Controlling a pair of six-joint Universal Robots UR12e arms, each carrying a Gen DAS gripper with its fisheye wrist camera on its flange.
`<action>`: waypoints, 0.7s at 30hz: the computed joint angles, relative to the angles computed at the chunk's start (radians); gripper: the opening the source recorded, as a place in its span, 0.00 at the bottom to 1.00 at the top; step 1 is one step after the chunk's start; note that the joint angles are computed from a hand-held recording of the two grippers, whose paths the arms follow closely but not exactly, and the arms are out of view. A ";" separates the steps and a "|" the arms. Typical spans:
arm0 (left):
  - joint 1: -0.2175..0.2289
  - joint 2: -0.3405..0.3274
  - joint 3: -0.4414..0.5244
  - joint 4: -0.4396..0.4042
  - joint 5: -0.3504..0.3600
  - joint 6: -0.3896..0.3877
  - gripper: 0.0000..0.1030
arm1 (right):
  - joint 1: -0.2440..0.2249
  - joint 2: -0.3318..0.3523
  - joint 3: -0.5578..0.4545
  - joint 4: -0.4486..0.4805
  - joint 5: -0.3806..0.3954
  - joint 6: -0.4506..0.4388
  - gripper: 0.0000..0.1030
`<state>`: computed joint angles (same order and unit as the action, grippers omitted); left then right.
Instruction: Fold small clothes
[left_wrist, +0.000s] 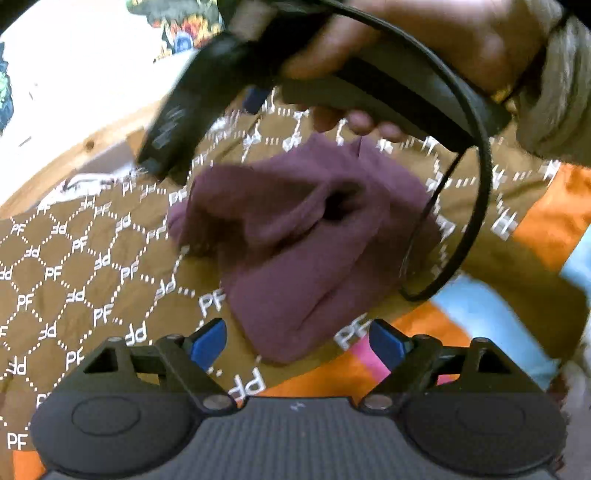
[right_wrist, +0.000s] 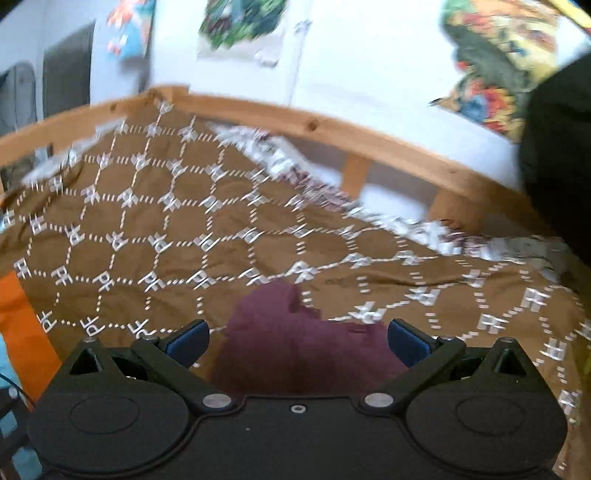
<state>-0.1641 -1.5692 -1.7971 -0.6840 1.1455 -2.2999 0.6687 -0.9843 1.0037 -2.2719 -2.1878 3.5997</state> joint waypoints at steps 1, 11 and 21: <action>0.000 -0.003 0.001 0.003 0.001 0.005 0.85 | -0.007 0.008 -0.013 0.019 0.035 -0.001 0.99; -0.014 -0.016 0.008 0.036 -0.011 0.031 0.85 | -0.021 -0.037 0.078 0.051 0.024 0.161 0.63; -0.026 -0.033 0.019 0.035 -0.014 0.046 0.84 | -0.009 -0.189 0.353 -0.053 -0.059 0.520 0.68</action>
<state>-0.1900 -1.6018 -1.7777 -0.6487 1.1317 -2.2534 0.6593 -1.1737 1.3570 -2.3247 -2.2473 4.1194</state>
